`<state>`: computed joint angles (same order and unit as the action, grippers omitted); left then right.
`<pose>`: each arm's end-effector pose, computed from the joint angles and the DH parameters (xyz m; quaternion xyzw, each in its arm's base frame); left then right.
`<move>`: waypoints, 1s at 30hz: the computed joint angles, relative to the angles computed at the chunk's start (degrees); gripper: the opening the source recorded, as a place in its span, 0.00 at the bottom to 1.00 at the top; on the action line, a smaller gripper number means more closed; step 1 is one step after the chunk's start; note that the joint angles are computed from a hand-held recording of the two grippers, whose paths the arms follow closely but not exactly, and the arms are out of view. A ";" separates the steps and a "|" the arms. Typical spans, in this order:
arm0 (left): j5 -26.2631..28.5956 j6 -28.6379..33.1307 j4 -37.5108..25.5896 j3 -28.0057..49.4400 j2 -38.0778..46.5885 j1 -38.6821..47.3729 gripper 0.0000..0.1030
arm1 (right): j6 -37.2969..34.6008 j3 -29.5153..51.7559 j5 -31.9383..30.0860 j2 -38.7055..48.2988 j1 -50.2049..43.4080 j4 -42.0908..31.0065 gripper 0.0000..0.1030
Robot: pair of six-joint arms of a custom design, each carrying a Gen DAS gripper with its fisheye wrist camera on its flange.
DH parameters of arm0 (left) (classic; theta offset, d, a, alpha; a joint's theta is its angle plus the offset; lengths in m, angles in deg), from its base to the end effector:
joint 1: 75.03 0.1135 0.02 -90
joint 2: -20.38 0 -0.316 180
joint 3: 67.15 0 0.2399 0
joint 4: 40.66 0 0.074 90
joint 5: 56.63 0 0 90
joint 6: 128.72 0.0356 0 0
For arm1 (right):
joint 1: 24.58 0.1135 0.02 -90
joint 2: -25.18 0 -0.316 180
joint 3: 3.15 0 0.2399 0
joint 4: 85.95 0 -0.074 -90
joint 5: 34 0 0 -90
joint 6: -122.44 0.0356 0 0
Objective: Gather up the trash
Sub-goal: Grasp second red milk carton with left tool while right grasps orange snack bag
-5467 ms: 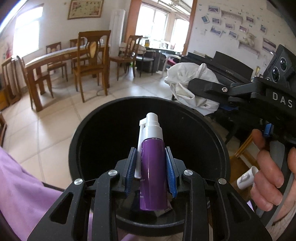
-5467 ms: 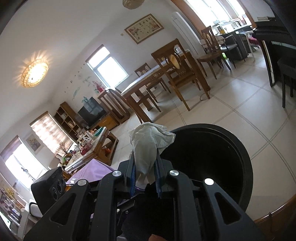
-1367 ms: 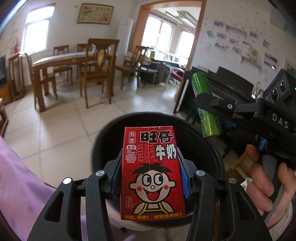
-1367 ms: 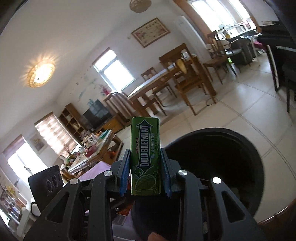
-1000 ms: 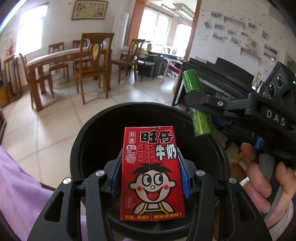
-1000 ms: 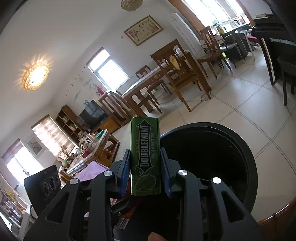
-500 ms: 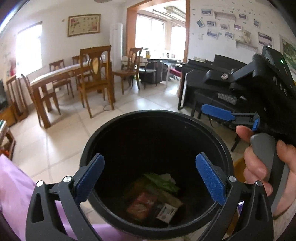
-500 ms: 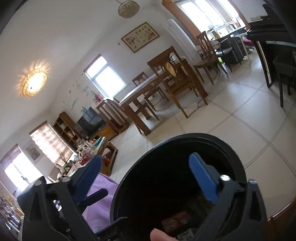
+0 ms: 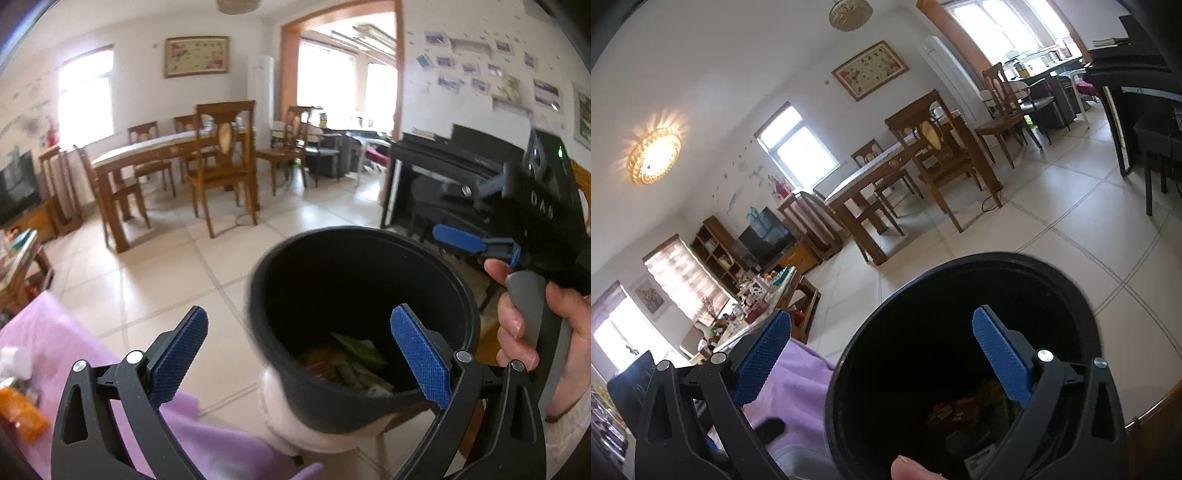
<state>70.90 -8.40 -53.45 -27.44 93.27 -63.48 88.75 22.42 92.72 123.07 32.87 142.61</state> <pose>0.1992 0.0186 0.2107 0.2621 0.8464 -0.1517 0.4381 0.1417 0.1825 0.1566 0.1642 0.7966 0.2902 0.5043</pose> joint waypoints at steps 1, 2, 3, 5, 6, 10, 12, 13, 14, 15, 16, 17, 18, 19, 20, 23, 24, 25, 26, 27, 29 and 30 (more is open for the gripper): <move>2.37 2.03 -2.69 1.24 -0.09 3.83 0.95 | 0.00 1.40 -0.05 0.01 0.48 -1.63 0.95; 5.84 5.62 -6.50 2.95 0.67 9.87 0.95 | -0.30 2.75 -0.20 -0.09 0.84 -3.09 0.95; 7.61 7.69 -9.36 4.60 1.42 13.37 0.95 | -0.51 4.29 -0.01 0.07 1.52 -4.62 0.95; 11.44 13.63 -16.20 8.75 4.53 22.10 0.95 | -1.09 8.20 0.05 1.03 2.89 -8.14 0.95; 12.80 16.60 -20.04 12.10 7.29 26.89 0.95 | -1.45 10.32 -0.31 1.66 3.38 -9.96 0.95; 16.13 26.35 -33.32 25.13 18.19 41.25 0.95 | -4.40 21.36 -3.89 6.27 5.09 -17.40 0.95; 17.25 29.61 -39.32 33.79 24.88 47.31 0.95 | -5.79 26.57 -5.43 9.07 6.10 -20.06 0.95; 17.37 29.31 -40.72 37.56 27.67 49.33 0.95 | -6.60 29.83 -6.53 10.78 6.57 -21.76 0.95; 17.16 28.10 -42.53 42.80 31.59 51.64 0.95 | -7.13 32.63 -7.34 12.22 7.10 -23.21 0.95; 16.57 27.21 -44.49 47.13 34.61 52.92 0.95 | -7.87 35.75 -8.73 13.93 7.40 -24.63 0.95; 15.47 27.04 -46.85 51.67 37.70 53.96 0.94 | -8.54 39.19 -10.20 15.85 7.75 -26.22 0.95; 14.46 27.47 -48.10 54.59 39.81 54.72 0.91 | -9.09 41.50 -11.23 17.19 8.04 -27.28 0.95; 12.60 28.51 -48.80 57.38 41.91 55.42 0.89 | -9.97 44.50 -12.62 18.70 8.29 -28.95 0.95; 11.17 29.39 -49.20 59.30 43.29 55.61 0.89 | -11.15 48.58 -14.29 20.62 8.61 -31.48 0.95; 9.69 30.66 -49.43 60.60 44.37 55.77 0.89 | -11.89 51.07 -15.30 21.91 8.82 -32.98 0.95; 4.76 32.67 -46.66 61.73 45.96 54.52 0.89 | -14.18 60.46 -19.00 26.68 9.54 -38.93 0.95; 3.02 32.49 -44.15 61.31 46.27 53.94 0.89 | -14.92 64.48 -20.46 28.64 9.69 -41.70 0.95; 1.79 32.28 -42.52 61.17 46.79 53.53 0.89 | -15.36 67.35 -21.20 30.07 9.95 -43.69 0.95; 0.35 31.98 -41.80 61.77 47.54 52.75 0.89 | -16.09 71.21 -22.21 31.90 10.14 -46.61 0.95; -0.38 31.20 -41.46 62.24 47.97 51.79 0.86 | -17.02 75.74 -23.20 34.01 10.29 -50.22 0.95; -2.53 30.27 -40.59 62.87 49.11 49.70 0.82 | -18.10 84.52 -23.81 38.17 11.03 -56.95 0.95; -3.20 30.43 -38.93 60.50 48.37 49.38 0.80 | -18.47 87.59 -24.16 39.66 11.03 -59.36 0.95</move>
